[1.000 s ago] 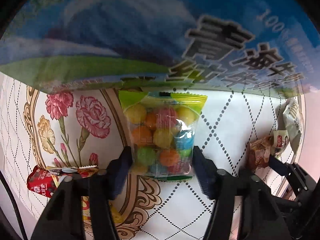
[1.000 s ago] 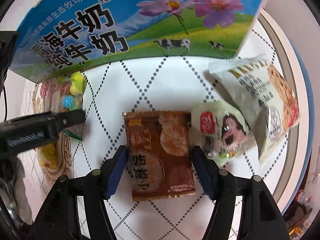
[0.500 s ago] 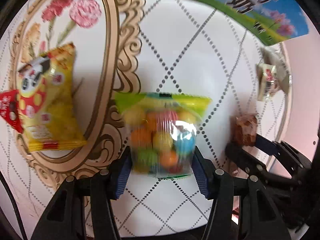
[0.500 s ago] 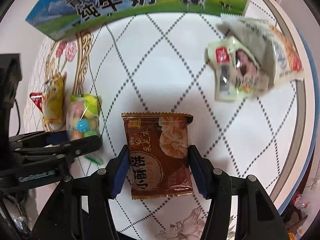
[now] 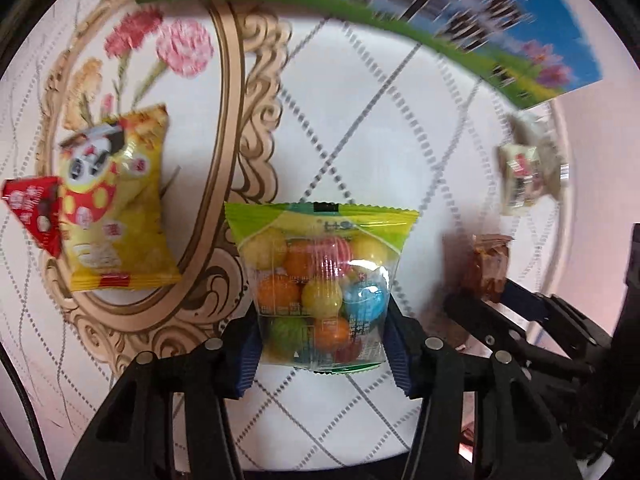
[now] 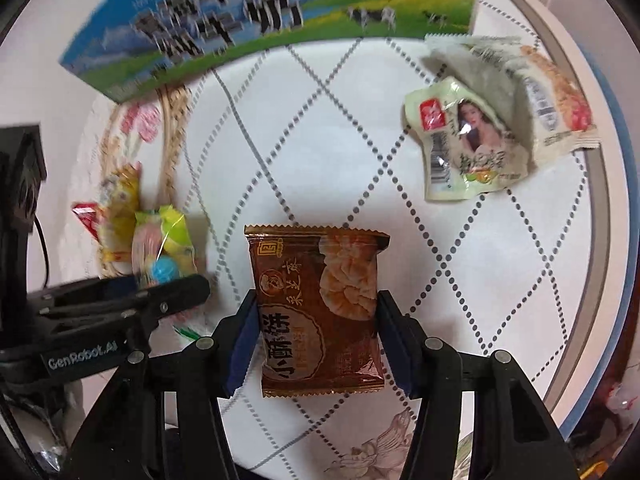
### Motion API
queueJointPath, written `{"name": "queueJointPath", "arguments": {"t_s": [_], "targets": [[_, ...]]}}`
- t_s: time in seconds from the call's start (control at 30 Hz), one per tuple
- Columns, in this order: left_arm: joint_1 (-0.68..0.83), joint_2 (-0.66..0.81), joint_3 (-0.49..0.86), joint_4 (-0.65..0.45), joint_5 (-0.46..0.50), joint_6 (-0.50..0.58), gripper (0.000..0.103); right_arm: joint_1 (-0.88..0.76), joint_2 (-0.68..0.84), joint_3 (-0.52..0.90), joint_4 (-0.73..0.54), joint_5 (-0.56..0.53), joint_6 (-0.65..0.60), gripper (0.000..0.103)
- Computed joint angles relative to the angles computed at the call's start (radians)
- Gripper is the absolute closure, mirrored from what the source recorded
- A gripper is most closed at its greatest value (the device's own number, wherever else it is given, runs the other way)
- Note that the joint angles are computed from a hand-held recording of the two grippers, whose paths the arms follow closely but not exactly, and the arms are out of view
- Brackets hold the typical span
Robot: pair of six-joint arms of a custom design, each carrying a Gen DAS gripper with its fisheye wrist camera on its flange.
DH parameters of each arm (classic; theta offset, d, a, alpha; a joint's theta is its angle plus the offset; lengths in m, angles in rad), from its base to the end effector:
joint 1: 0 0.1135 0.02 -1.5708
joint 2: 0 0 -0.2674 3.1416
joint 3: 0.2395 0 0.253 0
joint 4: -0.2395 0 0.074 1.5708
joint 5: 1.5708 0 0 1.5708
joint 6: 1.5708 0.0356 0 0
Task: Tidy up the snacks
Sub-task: 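Carry both packs into the box and open both tools above it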
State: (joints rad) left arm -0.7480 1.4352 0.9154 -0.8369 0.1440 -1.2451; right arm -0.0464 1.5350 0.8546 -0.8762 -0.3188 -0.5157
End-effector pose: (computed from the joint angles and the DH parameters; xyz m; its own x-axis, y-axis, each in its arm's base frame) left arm 0.1799 -0.1739 0.2017 -0.8881 -0.4550 0.0649 -0.4561 0.8552 -0.2462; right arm 0.2410 0.0000 0.1650 -0.8885 -0.4275 -0.1669 -0.4581 0.8483 0.2656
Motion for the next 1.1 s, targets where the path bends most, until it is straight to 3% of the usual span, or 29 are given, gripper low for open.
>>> {"name": "queueJointPath", "arguments": {"t_s": [0.17, 0.33, 0.47, 0.63, 0.87, 1.1], "targets": [[0.026, -0.077, 0.164, -0.155, -0.052, 0.036, 0.053, -0.038, -0.040, 0.163, -0.181, -0.121, -0.022, 0.044], [0.170, -0.055, 0.452, -0.339, -0.085, 0.231, 0.052, -0.011, -0.020, 0.437, -0.310, -0.230, 0.025, 0.044], [0.332, 0.057, 0.701, -0.450, -0.076, 0.422, 0.052, 0.053, 0.066, 0.651, -0.297, -0.241, 0.116, 0.044], [0.464, 0.279, 0.922, -0.496, -0.085, 0.551, 0.052, 0.130, 0.280, 0.924, -0.293, -0.182, 0.198, 0.044], [0.588, 0.553, 1.020, -0.552, -0.028, 0.658, 0.052, 0.200, 0.477, 1.076, -0.297, -0.062, 0.245, 0.044], [0.617, 0.627, 0.889, -0.483, 0.027, 0.687, 0.052, 0.233, 0.546, 1.055, -0.256, -0.001, 0.280, 0.044]]}}
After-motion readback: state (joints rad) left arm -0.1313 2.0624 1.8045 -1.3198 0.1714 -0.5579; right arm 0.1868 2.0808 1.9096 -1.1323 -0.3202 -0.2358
